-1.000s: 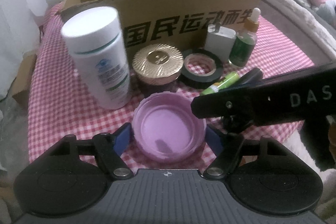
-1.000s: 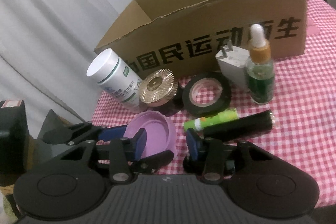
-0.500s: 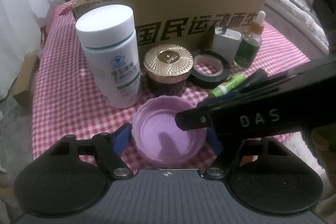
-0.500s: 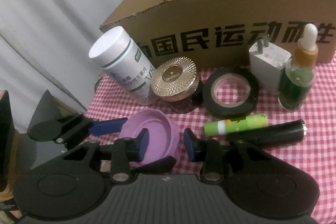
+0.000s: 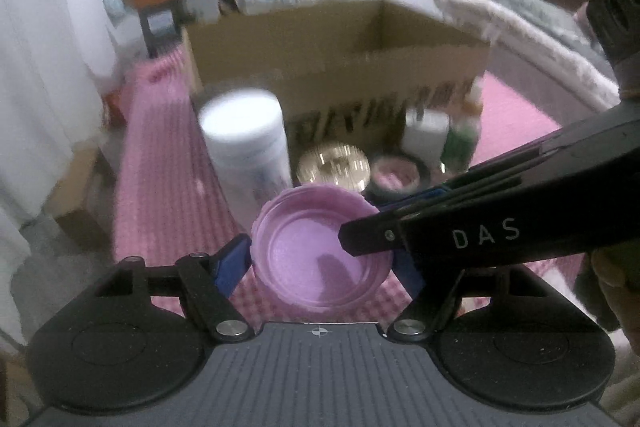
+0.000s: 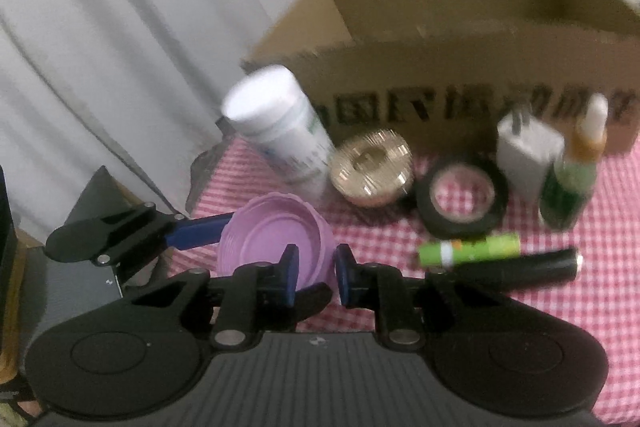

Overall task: Organize rigid objects
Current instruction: 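Carry the lilac lid with the right tool into the cardboard box and release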

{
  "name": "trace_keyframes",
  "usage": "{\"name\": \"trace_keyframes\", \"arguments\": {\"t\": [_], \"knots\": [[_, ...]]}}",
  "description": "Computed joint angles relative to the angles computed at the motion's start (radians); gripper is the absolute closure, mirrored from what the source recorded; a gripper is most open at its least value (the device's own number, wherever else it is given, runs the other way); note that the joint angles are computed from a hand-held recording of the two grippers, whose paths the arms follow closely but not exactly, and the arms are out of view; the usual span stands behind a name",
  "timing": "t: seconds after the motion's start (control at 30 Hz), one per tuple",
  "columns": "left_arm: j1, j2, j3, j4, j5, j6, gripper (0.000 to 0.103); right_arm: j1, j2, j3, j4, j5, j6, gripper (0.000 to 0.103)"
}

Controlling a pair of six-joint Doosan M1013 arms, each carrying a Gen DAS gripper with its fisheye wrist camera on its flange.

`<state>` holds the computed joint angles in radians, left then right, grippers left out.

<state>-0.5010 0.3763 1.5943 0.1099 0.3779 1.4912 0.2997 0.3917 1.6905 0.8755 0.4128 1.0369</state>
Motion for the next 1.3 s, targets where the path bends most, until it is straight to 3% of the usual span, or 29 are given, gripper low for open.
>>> {"name": "trace_keyframes", "arguments": {"t": [0.23,0.4,0.6,0.77,1.1,1.3], "knots": [[-0.005,-0.032,-0.033,0.206,-0.060,-0.160,0.027,0.008,-0.056,-0.014,0.110,-0.053,-0.220,0.081],[0.009,0.019,-0.155,0.087,0.000,-0.023,0.027,-0.022,-0.049,-0.088,0.129,-0.006,-0.278,0.081],[0.037,0.151,-0.382,-0.068,0.206,0.146,0.027,-0.079,0.044,-0.262,-0.020,0.160,-0.076,0.081],[0.058,0.291,-0.603,-0.112,0.414,0.188,0.027,-0.124,0.188,-0.468,-0.119,0.348,0.133,0.081],[0.058,0.519,-0.962,-0.020,0.728,0.195,0.027,-0.168,0.452,-0.838,-0.199,0.643,0.389,0.081],[0.050,0.586,-1.068,0.054,0.821,0.203,0.027,-0.165,0.537,-0.958,-0.220,0.734,0.464,0.081]]}}
